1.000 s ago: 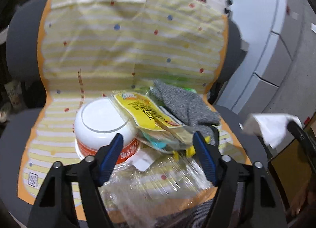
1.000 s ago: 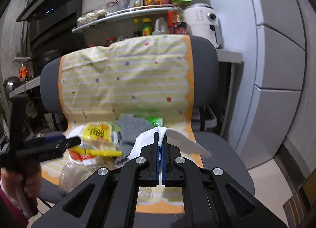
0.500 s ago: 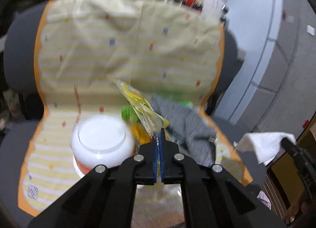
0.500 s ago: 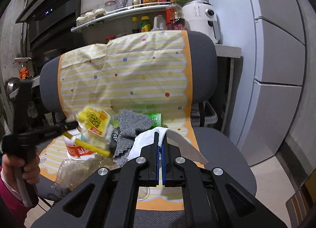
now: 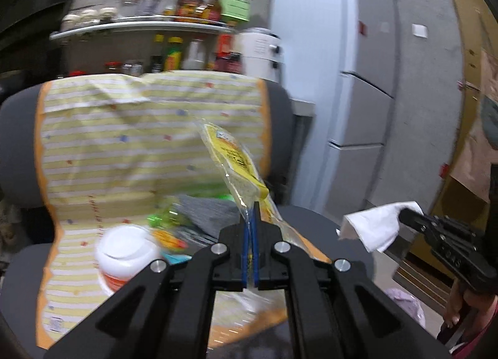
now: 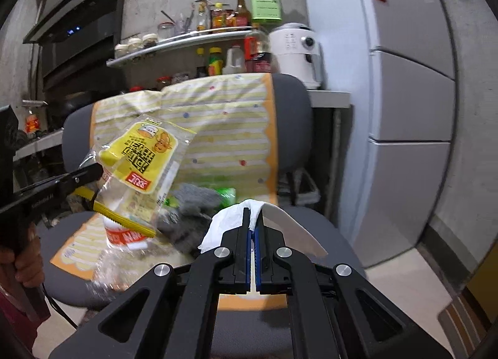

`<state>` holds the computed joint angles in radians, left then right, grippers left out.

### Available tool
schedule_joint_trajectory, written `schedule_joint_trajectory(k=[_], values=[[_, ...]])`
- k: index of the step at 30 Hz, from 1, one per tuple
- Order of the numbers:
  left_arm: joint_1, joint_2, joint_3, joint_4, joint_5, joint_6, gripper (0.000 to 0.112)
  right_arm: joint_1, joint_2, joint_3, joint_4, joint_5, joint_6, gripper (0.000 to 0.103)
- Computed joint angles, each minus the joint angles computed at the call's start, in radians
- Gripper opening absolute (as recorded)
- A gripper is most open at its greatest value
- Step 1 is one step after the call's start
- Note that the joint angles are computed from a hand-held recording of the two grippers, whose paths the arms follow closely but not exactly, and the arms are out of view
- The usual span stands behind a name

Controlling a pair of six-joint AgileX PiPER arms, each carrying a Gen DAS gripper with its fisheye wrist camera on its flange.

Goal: Collect trash
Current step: 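Carry both items to the pink bin and open the right gripper over it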

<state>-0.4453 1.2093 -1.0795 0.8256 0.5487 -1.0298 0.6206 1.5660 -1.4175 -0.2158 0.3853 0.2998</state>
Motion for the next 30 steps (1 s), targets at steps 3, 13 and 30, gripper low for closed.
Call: schedule_joint_trajectory(k=[3,13,30], values=[[-0.066,0.028,0.023,0.020,-0.040,-0.040,0.000,-0.018,-0.089,0.104,-0.126,0.032,0.124,0.002],[-0.235,0.233,-0.017,-0.023,-0.228,-0.042,0.000,-0.192,-0.314,0.399,-0.214,0.094,0.275,0.002],[-0.425,0.560,-0.154,0.235,-0.211,-0.233,0.000,-0.533,-0.270,0.800,-0.095,-0.224,0.181,0.002]])
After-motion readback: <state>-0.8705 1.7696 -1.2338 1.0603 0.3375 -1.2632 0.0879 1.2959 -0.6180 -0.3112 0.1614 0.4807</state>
